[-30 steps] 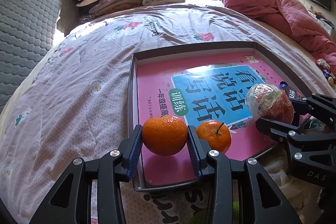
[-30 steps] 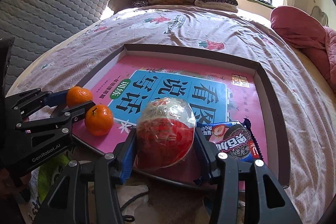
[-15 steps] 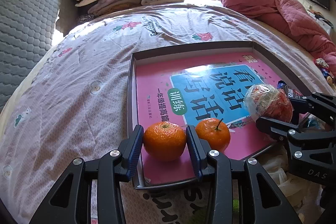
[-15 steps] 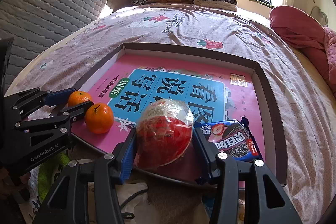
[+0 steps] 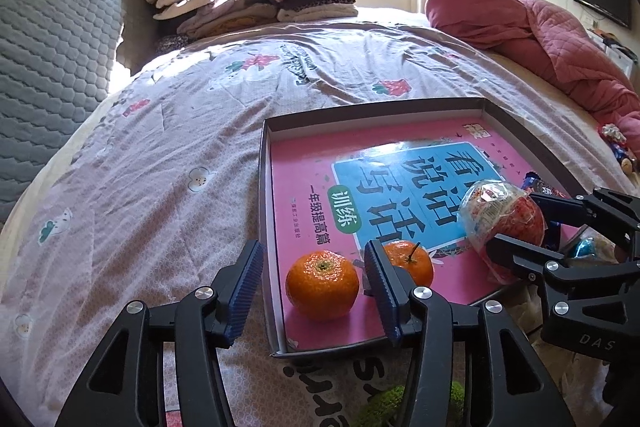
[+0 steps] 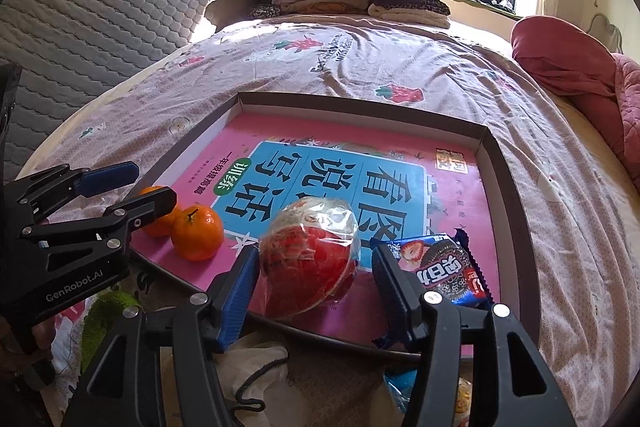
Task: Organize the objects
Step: 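Open left gripper releasing the tangerine while right gripper opens releasing the candy bag, then withdraw both grippers from the tray back toward the items on the bed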
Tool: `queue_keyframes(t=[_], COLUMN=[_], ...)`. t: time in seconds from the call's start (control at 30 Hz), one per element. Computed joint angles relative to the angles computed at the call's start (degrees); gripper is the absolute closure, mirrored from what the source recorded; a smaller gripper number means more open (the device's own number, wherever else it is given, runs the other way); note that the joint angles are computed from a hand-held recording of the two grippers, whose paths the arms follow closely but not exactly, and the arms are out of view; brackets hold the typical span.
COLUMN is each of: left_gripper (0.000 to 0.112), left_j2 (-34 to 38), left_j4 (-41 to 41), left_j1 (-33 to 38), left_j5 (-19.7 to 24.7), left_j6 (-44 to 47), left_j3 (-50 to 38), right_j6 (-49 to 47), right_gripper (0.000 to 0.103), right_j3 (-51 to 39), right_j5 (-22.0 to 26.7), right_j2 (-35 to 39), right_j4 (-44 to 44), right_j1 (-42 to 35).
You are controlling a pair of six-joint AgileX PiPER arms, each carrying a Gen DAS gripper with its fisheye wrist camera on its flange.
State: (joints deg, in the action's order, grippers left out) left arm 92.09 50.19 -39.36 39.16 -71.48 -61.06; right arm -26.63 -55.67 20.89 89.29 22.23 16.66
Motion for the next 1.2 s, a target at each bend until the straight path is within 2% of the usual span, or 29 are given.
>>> queue_keyframes(t=[0.53, 1.2], left_gripper=[0.050, 0.048], left_j2=[-4.70, -13.48], left_j4=[0.70, 5.11], left_j1=[-2.26, -10.88], left_j5=[2.96, 11.46], left_j6=[-2.83, -9.44], left_j3=[1.18, 2.09], right_j6=[-2.37, -5.75], right_gripper=[0.045, 0.044], right_j3=[1.41, 4.05], right_j5=[0.11, 2.75], right_j2=[-4.45, -17.27], right_j4=[2.35, 6.95], right_j1=[-0.36, -2.26])
